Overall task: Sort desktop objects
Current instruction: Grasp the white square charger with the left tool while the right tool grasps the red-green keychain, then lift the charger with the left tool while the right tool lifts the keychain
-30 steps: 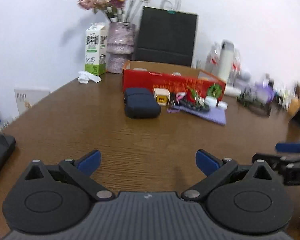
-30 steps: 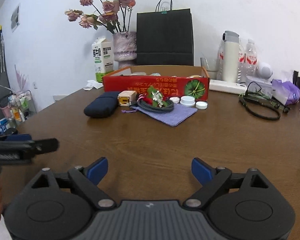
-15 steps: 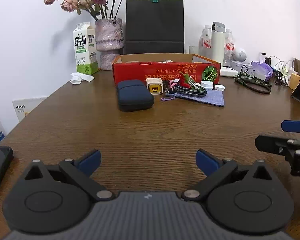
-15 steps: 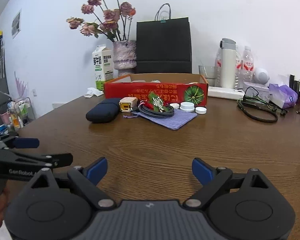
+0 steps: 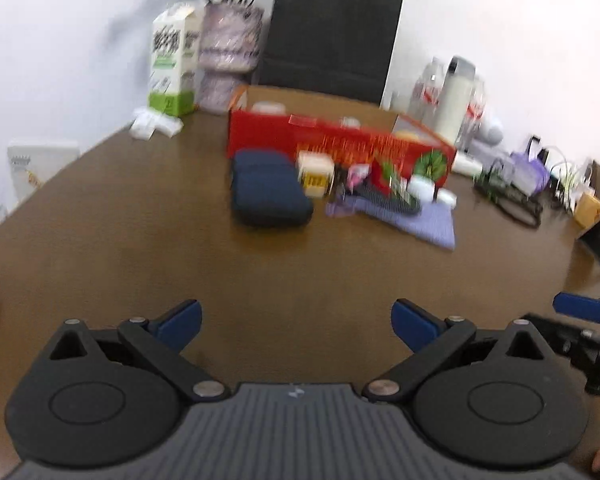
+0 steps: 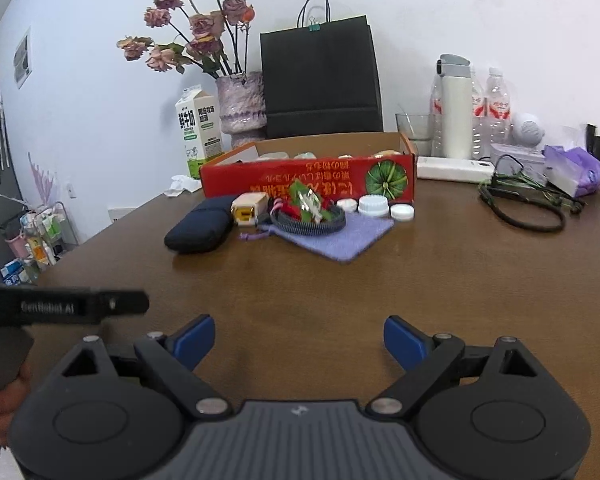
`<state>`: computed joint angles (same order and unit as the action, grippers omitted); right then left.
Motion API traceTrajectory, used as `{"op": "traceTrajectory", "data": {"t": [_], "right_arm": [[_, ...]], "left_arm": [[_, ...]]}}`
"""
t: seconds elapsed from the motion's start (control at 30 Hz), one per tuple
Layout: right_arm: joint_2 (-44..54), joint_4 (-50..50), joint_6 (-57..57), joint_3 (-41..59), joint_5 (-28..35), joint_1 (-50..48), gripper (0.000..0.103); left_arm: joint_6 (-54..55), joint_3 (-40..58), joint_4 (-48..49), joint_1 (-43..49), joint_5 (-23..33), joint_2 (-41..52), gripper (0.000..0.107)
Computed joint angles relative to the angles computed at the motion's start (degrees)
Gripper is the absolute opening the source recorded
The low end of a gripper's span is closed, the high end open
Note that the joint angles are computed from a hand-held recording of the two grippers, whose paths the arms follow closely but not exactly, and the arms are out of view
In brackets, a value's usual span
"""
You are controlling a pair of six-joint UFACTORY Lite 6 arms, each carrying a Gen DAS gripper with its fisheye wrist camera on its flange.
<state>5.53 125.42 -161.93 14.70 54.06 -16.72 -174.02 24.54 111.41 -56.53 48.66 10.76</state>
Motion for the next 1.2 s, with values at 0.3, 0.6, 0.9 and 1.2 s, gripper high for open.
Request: {"op": "traceTrajectory", "data": {"t": [0.3, 0.6, 0.9, 1.2], "right_arm": [[17.1, 10.8, 2.6, 31.5, -10.0, 17.1, 0.075], [39.9, -2.7, 17.5, 64.5, -25.0, 22.7, 0.019], [43.4, -3.9, 16.4, 68.1, -27.2, 24.5, 0.016], [31.3, 13.0, 0.5, 54.2, -18.5, 22.5, 0.006]], "left_arm": [[22.0, 32.7, 15.9, 24.9, -13.8, 15.5, 0.084], [31.7, 57.7, 9.9, 34.0, -29.1, 34.8, 0.053], [27.7, 60.6, 14.2, 34.9, -31.1, 38.7, 0.04], [5.1, 41.5, 31.5, 33.5, -22.2, 21.6, 0.039]]}}
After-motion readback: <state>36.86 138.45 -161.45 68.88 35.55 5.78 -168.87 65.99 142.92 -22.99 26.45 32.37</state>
